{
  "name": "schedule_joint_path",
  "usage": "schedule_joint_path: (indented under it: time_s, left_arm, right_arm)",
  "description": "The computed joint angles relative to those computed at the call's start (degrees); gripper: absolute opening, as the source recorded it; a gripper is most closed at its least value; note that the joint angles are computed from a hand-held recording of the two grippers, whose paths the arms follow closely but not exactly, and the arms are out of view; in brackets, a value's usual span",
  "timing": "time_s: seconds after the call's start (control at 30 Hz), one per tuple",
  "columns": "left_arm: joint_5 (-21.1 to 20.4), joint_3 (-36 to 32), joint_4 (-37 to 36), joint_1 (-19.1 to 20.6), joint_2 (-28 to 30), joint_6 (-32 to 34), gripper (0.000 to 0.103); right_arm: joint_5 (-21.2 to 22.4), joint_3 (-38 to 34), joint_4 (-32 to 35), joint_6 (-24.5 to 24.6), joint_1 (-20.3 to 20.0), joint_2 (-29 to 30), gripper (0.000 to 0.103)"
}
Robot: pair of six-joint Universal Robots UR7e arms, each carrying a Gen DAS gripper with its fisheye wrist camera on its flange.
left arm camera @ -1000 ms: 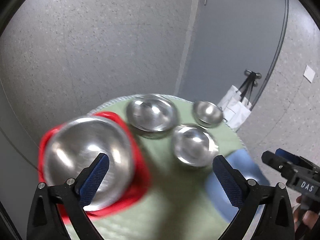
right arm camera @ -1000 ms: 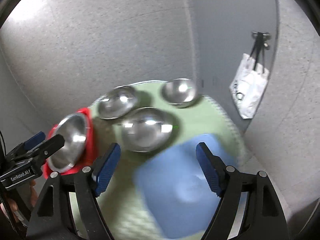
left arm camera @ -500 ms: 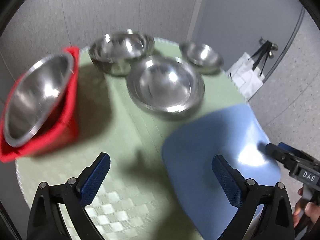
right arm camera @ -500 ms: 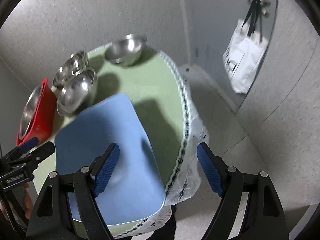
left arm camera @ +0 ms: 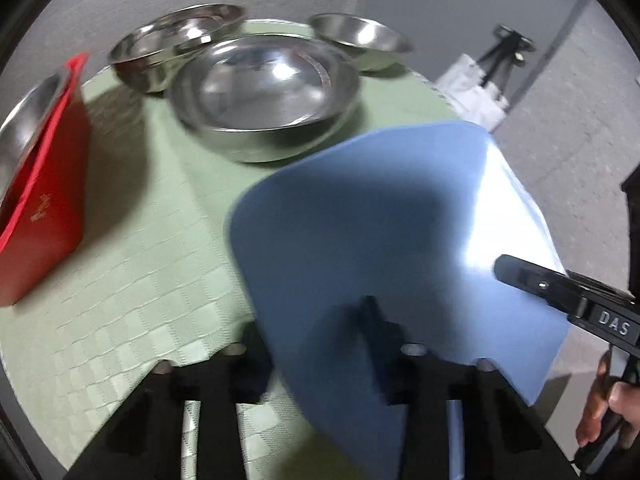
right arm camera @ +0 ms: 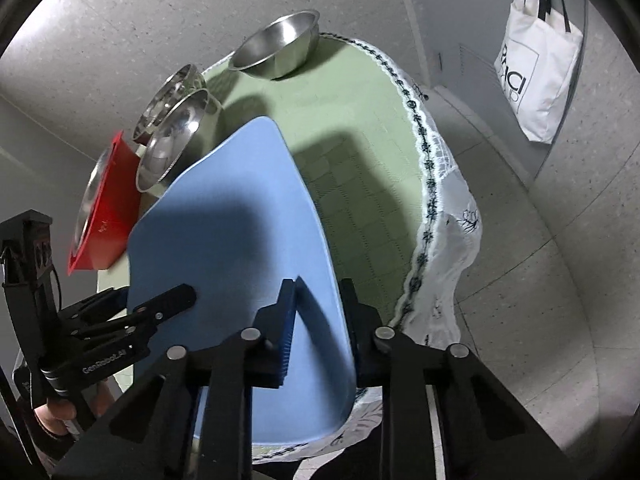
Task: Organize plates and bowls
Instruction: 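Lift the light-blue plate and carry it over the red basket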
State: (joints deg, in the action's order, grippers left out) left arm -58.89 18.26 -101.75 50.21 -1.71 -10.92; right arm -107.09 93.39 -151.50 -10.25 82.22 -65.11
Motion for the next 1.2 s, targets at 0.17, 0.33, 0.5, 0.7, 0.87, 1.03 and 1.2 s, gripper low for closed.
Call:
schedule_joint_path:
  time_s: [0.17,0.33,0.5,0.7,0.87,1.03,1.2]
  left_arm:
    - [-2.24,3.19,-1.92,0.72,-2.41,2.35,0.027]
    - [-2.42,7.89,-6.28,0.51,-5.84,7.54,0.024]
    - [-4.26,12.4,-8.64,1.04,-9.93,10.76,0.025]
    - [-6.8,18.73,-13.34,1.78,-16.13,16.82,0.024]
    - [-8.79,18.49,-15.23,3.15,-19.1,20.92,0.024]
    - [-8.51,16.99,-16.04,4.96,-20.9,22.77,0.024]
    - [-6.4,13.94,-16.11,7.26,-21.93,23.05,0.024]
  right_arm:
    - [-0.63,1.67,-2.26,1.9,0.72,-1.18,0.013]
    - [-3.53,3.14,-6.43,3.33,3.55,-1.54,0.013]
    - [-7.01,3.46,-10.0,4.99,6.9,-0.51,0.013]
    - [-9.99,4.75,-15.27,6.28,11.49,0.07,0.013]
    - [-12.18,3.3,-19.7,5.91,15.53,2.69,0.013]
    - [-12.82,-1.77,-21.41,4.81,18.66,8.22,0.013]
    - [-11.8,-10.0,-18.84,3.77,20.71,15.38,0.013]
